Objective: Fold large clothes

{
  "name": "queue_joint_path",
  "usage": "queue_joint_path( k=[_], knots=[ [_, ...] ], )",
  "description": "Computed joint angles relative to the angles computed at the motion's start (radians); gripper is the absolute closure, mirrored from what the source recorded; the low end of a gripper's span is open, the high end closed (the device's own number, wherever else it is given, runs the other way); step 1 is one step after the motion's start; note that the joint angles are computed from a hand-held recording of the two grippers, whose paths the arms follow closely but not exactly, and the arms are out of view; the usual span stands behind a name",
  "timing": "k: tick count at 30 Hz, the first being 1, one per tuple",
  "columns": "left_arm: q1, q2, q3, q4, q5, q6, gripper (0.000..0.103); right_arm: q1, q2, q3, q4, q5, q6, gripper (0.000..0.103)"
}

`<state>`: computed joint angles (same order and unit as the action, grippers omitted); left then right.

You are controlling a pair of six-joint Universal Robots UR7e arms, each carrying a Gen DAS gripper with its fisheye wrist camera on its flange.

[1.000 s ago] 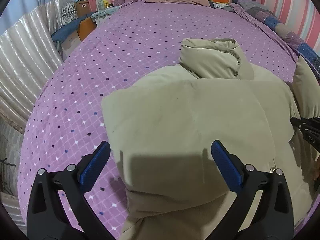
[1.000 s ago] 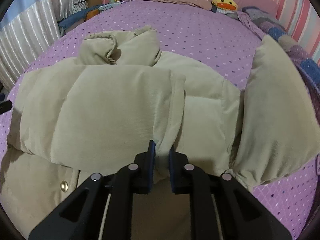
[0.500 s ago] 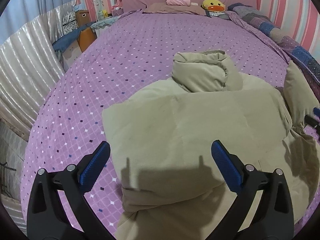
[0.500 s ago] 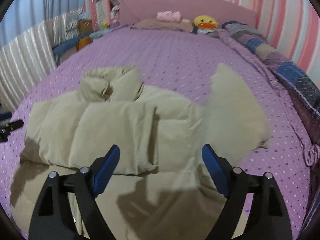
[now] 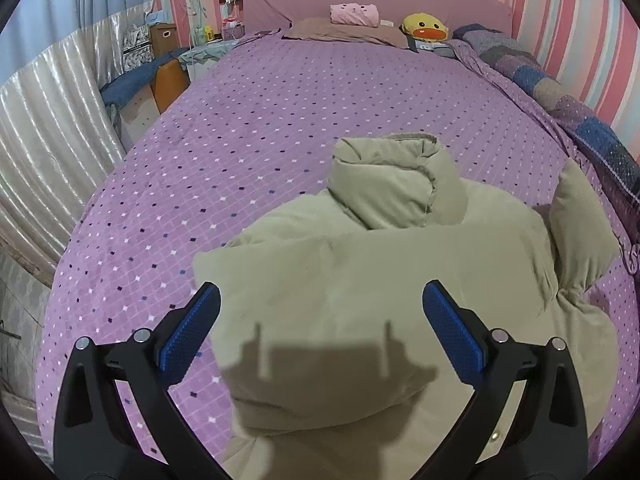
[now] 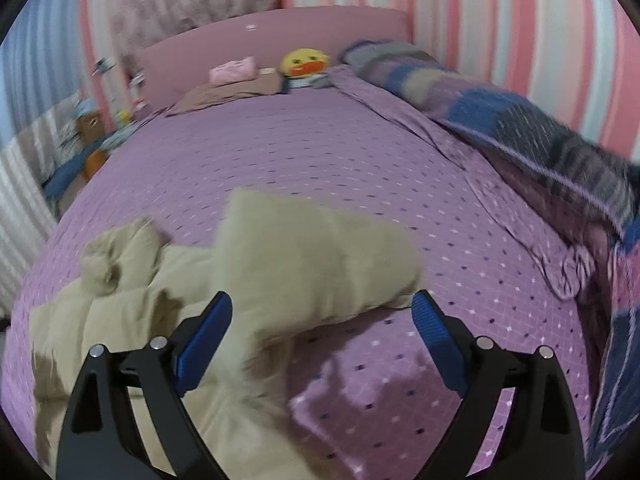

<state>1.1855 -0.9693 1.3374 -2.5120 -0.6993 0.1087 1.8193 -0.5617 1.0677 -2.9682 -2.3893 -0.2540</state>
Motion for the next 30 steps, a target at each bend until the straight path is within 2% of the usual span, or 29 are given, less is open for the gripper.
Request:
queue_joint_path(
  k=[3,6,10,16,20,22,24,25,27,28,29,30],
  knots=[
    [-0.004,0.016,-0.012,0.011,-0.002,-0.010,0.003,-0.050,-0.008,-0.028,0.055,0.025,0.113,0.009],
    [-0.006,0.036,-0.027,0.016,0.013,0.000,0.003,-0.101,-0.016,-0.046,0.107,0.095,0.211,0.009],
    [-0.002,0.066,-0.056,0.033,0.024,0.012,0.003,-0.159,0.019,-0.118,0.200,0.133,0.307,0.009],
    [0.016,0.120,-0.127,0.092,0.028,-0.019,0.003,-0.244,0.058,-0.195,0.311,0.302,0.521,0.009],
    [0.020,0.143,-0.144,0.099,0.046,-0.006,0.003,-0.272,0.113,-0.271,0.348,0.369,0.572,0.009],
    [0.022,0.148,-0.148,0.103,0.054,-0.004,0.003,-0.281,0.135,-0.292,0.349,0.418,0.573,0.009],
    [0.027,0.149,-0.152,0.112,0.055,-0.006,0.003,-0.277,0.171,-0.342,0.387,0.416,0.549,0.010],
    [0.029,0.149,-0.153,0.116,0.057,-0.008,0.003,-0.273,0.186,-0.362,0.390,0.404,0.530,0.014],
    [0.034,0.147,-0.150,0.119,0.063,-0.012,0.003,-0.265,0.215,-0.394,0.374,0.387,0.474,0.039],
    [0.035,0.144,-0.146,0.118,0.064,-0.012,0.003,-0.265,0.222,-0.405,0.379,0.408,0.462,0.065],
    [0.036,0.139,-0.139,0.113,0.064,-0.009,0.003,-0.266,0.225,-0.413,0.391,0.431,0.465,0.078],
    [0.038,0.137,-0.136,0.109,0.065,-0.006,0.003,-0.263,0.236,-0.441,0.413,0.444,0.459,0.080]
  ],
)
